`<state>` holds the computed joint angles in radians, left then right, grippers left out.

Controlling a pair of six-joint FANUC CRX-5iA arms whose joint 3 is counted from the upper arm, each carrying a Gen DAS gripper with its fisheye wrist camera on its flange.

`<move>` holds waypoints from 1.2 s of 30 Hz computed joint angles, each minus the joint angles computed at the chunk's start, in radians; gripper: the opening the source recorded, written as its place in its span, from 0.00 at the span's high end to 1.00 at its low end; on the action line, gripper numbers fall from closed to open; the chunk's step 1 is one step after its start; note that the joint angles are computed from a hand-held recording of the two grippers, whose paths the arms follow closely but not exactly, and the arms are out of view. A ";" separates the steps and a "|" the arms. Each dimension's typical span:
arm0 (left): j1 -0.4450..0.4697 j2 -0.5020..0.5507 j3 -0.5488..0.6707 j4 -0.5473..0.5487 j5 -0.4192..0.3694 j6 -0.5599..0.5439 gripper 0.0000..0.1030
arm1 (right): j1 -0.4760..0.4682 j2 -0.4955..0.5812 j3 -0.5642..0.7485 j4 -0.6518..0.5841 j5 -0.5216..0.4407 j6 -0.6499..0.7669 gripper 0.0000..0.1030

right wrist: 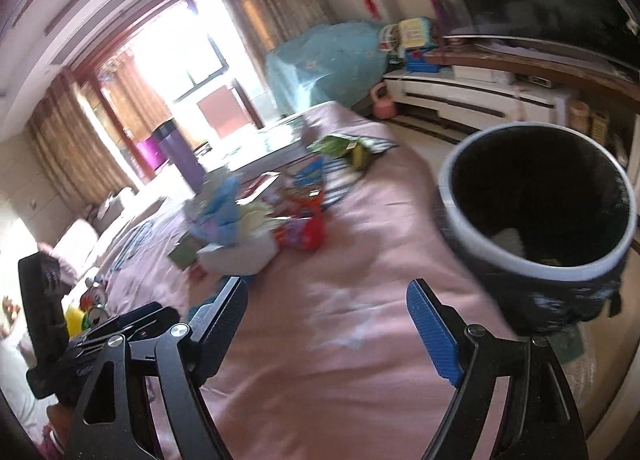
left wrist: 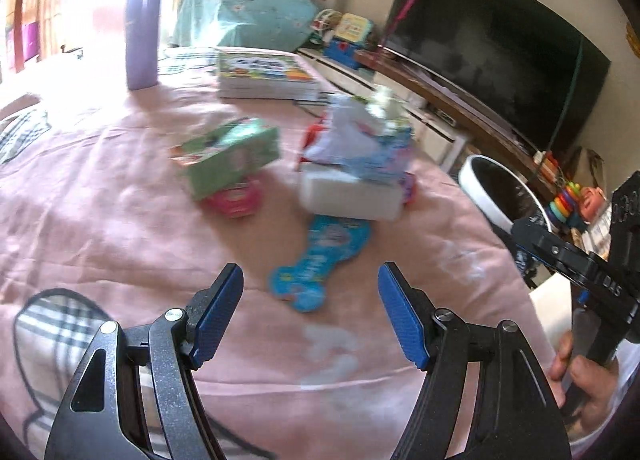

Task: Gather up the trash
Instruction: 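Move both open tools back from the bin to the table, then grasp green milk carton with left tool while right tool grasps crumpled tissue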

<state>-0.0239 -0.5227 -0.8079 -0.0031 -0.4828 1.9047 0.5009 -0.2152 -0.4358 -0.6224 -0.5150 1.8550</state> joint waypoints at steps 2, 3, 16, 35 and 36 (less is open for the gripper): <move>0.038 -0.012 -0.019 0.034 0.001 -0.052 0.31 | 0.029 0.008 0.004 0.004 0.009 0.003 0.19; 0.061 -0.017 -0.029 0.059 0.001 -0.091 0.31 | 0.043 0.013 0.005 0.008 0.014 0.001 0.19; 0.268 0.063 -0.026 0.260 0.052 -0.499 0.20 | 0.157 0.086 0.077 0.023 0.052 0.006 0.19; 0.228 0.202 -0.018 0.429 0.163 -0.744 0.46 | 0.162 0.190 0.175 -0.017 0.049 0.072 0.64; 0.227 0.190 -0.020 0.418 0.164 -0.720 0.47 | 0.156 0.178 0.166 -0.028 0.051 0.083 0.65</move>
